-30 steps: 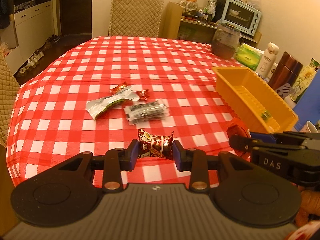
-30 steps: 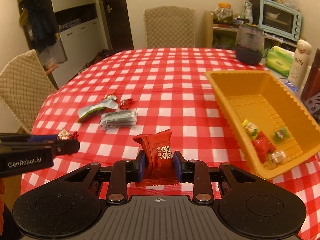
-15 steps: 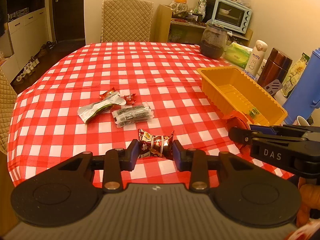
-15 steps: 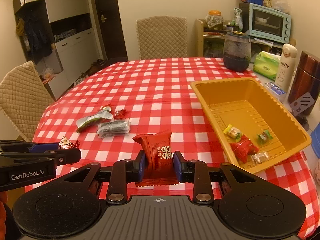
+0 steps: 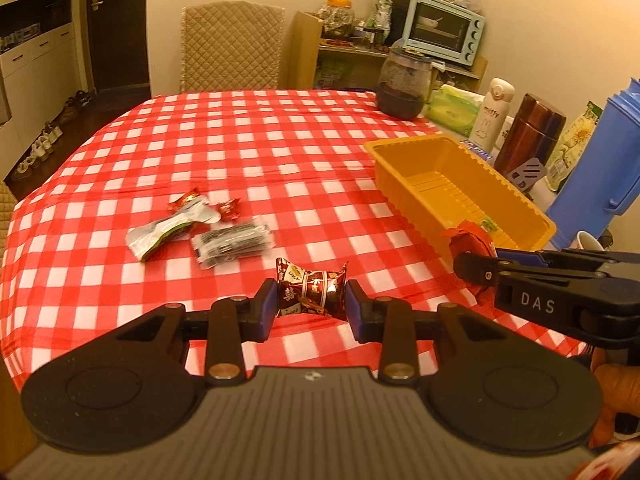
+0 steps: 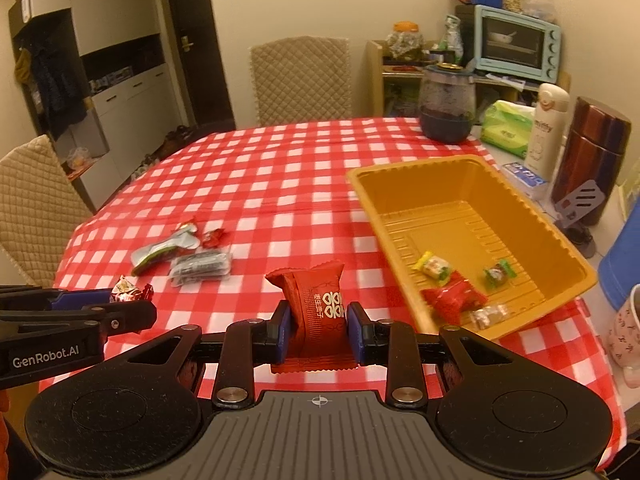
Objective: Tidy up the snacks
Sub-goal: 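Carry both snacks over the orange tray and lower them inside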
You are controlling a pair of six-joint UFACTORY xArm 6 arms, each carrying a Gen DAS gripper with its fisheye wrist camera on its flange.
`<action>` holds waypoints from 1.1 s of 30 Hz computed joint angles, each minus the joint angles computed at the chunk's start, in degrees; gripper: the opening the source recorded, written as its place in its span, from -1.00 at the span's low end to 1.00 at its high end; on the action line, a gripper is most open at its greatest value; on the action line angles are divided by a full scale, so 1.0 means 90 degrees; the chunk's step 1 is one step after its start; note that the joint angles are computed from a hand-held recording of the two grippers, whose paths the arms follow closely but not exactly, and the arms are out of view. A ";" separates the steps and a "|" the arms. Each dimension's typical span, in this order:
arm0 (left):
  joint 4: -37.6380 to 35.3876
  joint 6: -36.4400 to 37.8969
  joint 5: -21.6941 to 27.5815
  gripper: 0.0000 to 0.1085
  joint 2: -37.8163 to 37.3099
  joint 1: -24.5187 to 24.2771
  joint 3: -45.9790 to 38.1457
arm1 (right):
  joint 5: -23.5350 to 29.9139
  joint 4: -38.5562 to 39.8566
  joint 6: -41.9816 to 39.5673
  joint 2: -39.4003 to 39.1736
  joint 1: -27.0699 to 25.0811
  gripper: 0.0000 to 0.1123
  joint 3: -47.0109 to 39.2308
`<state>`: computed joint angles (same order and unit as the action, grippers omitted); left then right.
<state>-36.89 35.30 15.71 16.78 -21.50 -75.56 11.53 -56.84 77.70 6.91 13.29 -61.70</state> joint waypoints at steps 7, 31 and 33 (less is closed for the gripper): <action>-0.0099 0.0091 0.0215 -0.40 0.0321 -0.0245 -0.0538 | 0.0093 -0.0022 0.0048 -0.0249 -0.0310 -0.46 0.0208; 0.0177 -0.0285 0.1312 -0.39 0.2336 -0.1056 -0.3556 | -0.0217 -0.0304 0.0350 -0.0620 -0.1687 -0.46 0.0752; 0.0245 -0.0379 0.1392 -0.39 0.2529 -0.1088 -0.3822 | -0.0261 -0.0267 0.0315 -0.0564 -0.1760 -0.46 0.0728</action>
